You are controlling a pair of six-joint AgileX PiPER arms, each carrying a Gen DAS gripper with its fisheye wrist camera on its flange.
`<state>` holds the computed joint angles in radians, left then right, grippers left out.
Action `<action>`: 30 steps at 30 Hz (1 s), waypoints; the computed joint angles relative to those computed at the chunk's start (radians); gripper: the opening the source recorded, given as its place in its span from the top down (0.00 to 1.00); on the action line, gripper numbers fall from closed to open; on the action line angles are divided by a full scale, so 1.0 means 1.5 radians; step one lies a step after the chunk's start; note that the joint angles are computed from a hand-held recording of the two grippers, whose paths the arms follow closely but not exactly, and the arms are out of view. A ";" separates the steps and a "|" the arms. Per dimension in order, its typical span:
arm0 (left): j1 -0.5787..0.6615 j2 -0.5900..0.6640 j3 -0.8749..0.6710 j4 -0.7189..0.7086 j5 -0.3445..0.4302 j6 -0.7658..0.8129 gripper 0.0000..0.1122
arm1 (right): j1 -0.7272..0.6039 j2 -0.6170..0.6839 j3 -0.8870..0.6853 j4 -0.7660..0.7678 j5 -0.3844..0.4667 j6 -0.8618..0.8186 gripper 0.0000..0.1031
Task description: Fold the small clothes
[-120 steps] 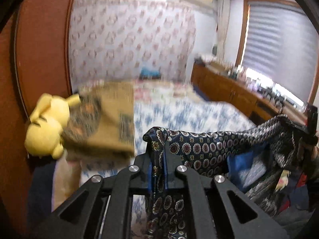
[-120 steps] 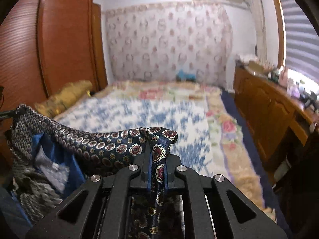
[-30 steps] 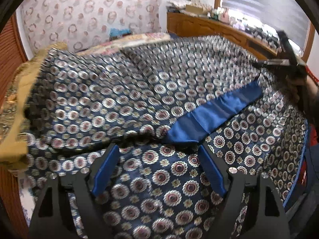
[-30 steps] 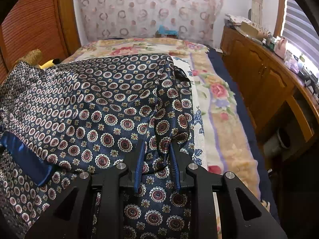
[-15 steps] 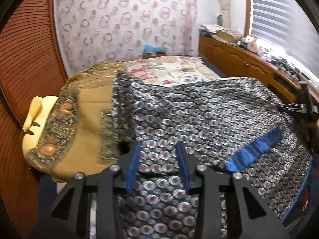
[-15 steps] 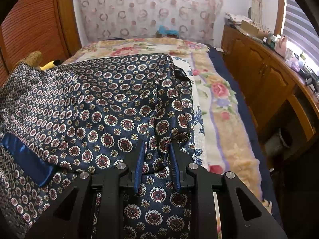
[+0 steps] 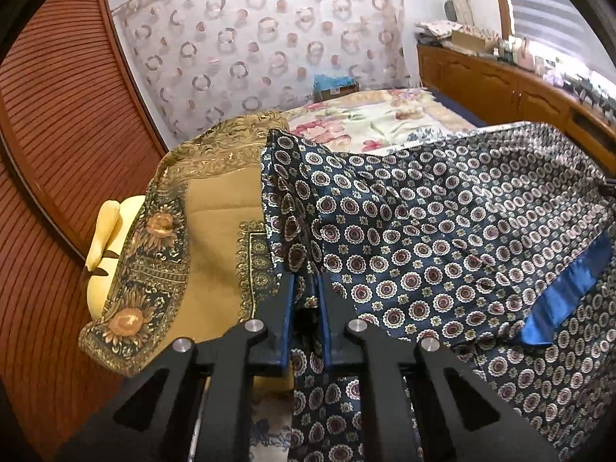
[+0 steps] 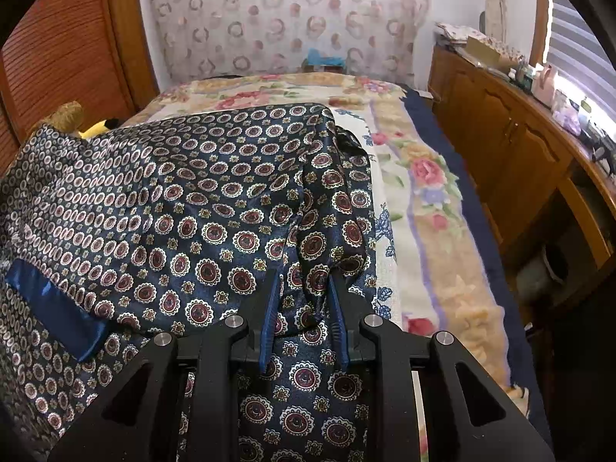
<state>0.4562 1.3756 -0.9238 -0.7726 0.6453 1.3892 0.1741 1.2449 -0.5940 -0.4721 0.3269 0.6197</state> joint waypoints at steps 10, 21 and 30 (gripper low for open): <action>0.039 -0.020 -0.021 -0.054 0.086 0.031 1.00 | -0.004 -0.001 0.004 -0.011 -0.001 0.005 0.77; 0.122 -0.060 -0.032 -0.110 0.231 0.063 1.00 | 0.003 -0.015 -0.005 0.090 -0.002 -0.128 0.98; 0.209 -0.078 -0.057 -0.156 0.362 0.081 1.00 | 0.038 -0.119 -0.015 0.048 0.055 -0.103 0.98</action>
